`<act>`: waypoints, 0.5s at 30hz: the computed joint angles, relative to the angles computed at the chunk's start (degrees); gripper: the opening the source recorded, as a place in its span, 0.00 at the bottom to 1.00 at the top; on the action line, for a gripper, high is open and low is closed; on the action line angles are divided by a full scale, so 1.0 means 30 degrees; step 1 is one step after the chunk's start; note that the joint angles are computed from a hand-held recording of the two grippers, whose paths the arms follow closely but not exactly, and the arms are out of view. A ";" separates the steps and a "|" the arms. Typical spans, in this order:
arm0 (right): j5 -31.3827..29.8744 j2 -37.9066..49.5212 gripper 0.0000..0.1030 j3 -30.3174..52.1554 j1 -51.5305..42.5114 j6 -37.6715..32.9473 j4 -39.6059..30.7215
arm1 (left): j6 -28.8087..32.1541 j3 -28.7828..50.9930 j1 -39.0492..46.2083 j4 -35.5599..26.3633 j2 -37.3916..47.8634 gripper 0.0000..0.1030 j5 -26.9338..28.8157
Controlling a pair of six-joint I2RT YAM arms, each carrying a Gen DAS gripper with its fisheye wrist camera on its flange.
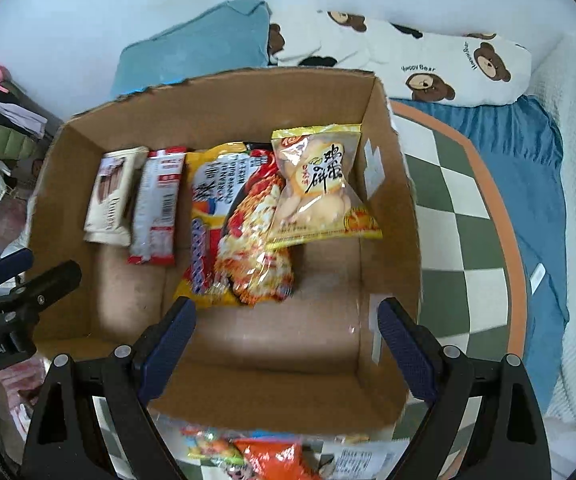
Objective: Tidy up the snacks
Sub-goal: 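Grasp the dark red packet with the left tool while the right grasps an orange bag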
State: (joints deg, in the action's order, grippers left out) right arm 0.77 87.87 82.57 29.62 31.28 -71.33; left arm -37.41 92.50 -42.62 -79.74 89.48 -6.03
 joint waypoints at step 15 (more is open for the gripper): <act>0.2543 -0.6197 0.91 -0.1321 0.6710 0.6552 -0.2837 | -0.6346 -0.0505 -0.7080 -0.2783 -0.3929 0.92 -0.2379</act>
